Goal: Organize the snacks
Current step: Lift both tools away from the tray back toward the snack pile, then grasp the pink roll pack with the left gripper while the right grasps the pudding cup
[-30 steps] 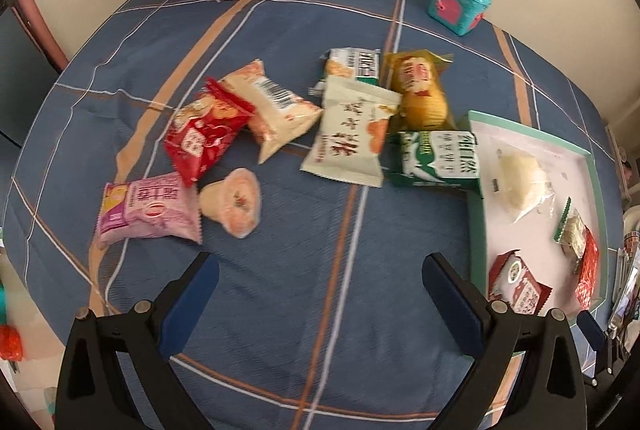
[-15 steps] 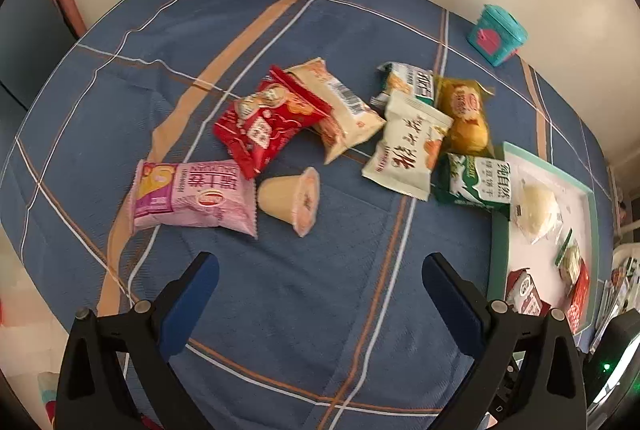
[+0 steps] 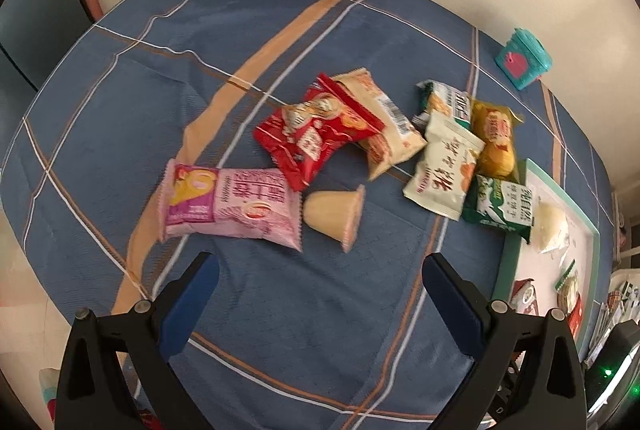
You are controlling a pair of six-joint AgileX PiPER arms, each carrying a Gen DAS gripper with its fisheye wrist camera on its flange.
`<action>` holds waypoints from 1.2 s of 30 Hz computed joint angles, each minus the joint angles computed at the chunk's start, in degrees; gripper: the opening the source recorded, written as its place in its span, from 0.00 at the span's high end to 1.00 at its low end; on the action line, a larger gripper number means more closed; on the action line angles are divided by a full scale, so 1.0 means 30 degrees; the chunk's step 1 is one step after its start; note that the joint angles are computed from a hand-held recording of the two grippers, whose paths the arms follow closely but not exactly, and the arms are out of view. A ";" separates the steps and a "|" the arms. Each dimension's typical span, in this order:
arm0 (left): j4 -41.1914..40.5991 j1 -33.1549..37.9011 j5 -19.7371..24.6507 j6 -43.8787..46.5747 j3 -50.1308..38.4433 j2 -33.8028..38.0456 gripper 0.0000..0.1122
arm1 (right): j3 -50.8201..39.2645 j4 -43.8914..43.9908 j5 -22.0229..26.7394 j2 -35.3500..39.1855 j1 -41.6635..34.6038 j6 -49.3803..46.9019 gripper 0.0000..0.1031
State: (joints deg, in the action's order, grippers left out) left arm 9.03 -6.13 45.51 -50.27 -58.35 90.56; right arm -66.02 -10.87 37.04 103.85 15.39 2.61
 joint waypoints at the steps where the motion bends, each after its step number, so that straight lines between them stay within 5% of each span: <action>1: 0.0057 0.0193 -0.0011 0.0022 0.0111 -0.0073 0.10 | -0.0072 -0.0199 -0.0022 0.0028 0.0058 0.0220 0.00; 10: -0.0221 0.2773 -0.0743 0.1077 0.1364 -0.1000 0.10 | -0.0048 -0.0130 -0.0859 -0.1130 0.0802 0.1629 0.00; 18: -0.1377 0.5077 -0.1983 0.3122 0.2120 -0.1234 0.10 | -0.0682 0.4127 -0.1412 -0.0938 0.1875 -0.0538 0.00; 23: -0.2651 0.6078 -0.2076 0.4619 0.2097 -0.0589 0.10 | -0.0933 0.7199 -0.1807 0.0008 0.2933 -0.2484 0.00; 36: -0.4067 0.6977 -0.1494 0.6803 0.0391 0.1758 0.10 | -0.2993 0.7054 -0.2605 0.3040 0.6314 -0.2390 0.00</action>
